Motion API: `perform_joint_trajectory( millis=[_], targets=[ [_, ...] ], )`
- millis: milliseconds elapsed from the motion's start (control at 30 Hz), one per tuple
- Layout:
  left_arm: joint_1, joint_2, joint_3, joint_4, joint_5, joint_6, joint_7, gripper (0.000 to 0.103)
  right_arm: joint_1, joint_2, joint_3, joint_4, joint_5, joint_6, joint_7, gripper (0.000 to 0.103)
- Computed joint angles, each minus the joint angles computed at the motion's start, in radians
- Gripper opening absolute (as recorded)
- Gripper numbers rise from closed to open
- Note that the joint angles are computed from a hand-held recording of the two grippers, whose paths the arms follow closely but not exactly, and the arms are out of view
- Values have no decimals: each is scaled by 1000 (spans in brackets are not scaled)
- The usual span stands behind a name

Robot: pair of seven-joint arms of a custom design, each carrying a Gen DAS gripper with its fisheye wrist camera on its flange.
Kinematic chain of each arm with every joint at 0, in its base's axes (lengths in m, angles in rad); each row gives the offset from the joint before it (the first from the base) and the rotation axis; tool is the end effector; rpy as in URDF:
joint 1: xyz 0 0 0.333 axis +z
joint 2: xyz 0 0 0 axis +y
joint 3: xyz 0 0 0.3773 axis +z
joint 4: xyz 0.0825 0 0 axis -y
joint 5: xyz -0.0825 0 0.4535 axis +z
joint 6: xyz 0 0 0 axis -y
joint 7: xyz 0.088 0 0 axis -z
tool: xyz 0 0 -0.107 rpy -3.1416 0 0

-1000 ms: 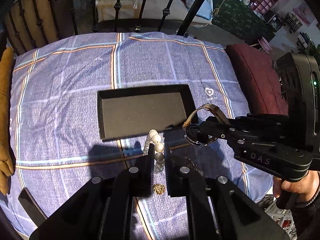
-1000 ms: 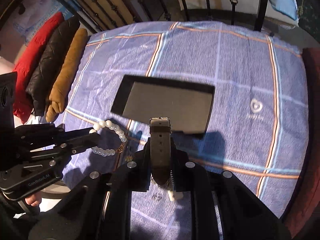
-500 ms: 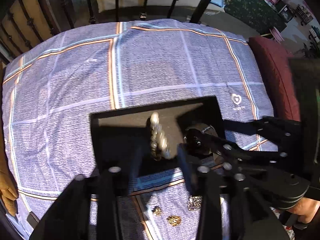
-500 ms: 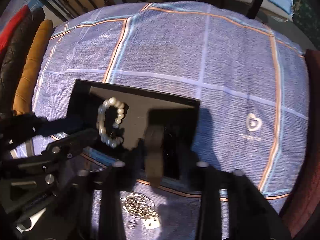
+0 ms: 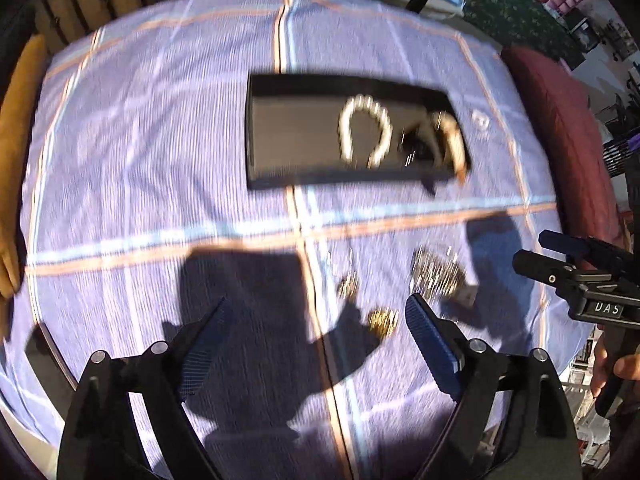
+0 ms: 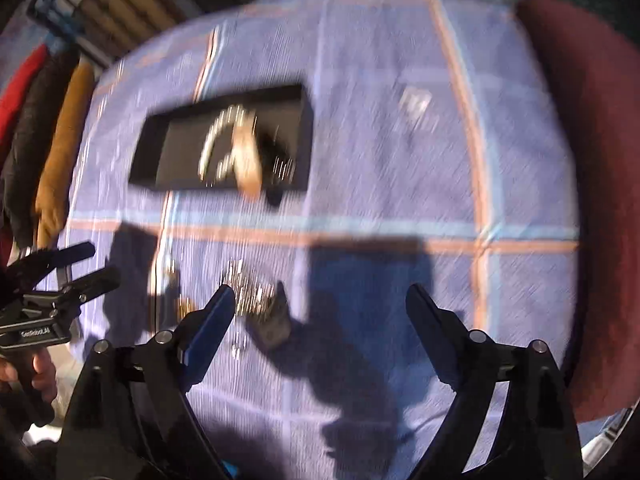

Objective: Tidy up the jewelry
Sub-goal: 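Open both grippers to drop bracelet and watch into the box, withdraw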

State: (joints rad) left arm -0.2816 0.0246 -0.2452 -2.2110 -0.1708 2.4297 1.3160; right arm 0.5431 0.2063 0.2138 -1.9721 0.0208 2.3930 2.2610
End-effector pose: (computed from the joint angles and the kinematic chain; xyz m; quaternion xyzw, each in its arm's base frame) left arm 0.5243 -0.3050 0.4058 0.6467 -0.7538 0.1142 0.0225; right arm 0.5029 0.4664 0.4115 -0.7178 0.6870 0.0224 0.1108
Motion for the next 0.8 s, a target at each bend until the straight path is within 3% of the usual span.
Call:
perform_joint_trajectory(
  millis=[67,167,500,600,800],
  targets=[
    [-4,-17,-4,-30,5,-13,-26,86,11,21,8,9,-12,0,-11,84],
    [-5,-43,-5,-66,-43,0,-28,86,27,65,17,57,-35,-31,-42,63],
    [-7,-31,-11,-61,13,32,-61,86,55,136,14,162,-60,-87,-86,64],
    [-10,-20,-11,-51,20,37,-48,86,60,131,10,162,-72,-82,-77,75],
    [-5,-15,-2,-48,21,48,-53,86,55,166,18,198,-58,-99,-115,75]
  ],
)
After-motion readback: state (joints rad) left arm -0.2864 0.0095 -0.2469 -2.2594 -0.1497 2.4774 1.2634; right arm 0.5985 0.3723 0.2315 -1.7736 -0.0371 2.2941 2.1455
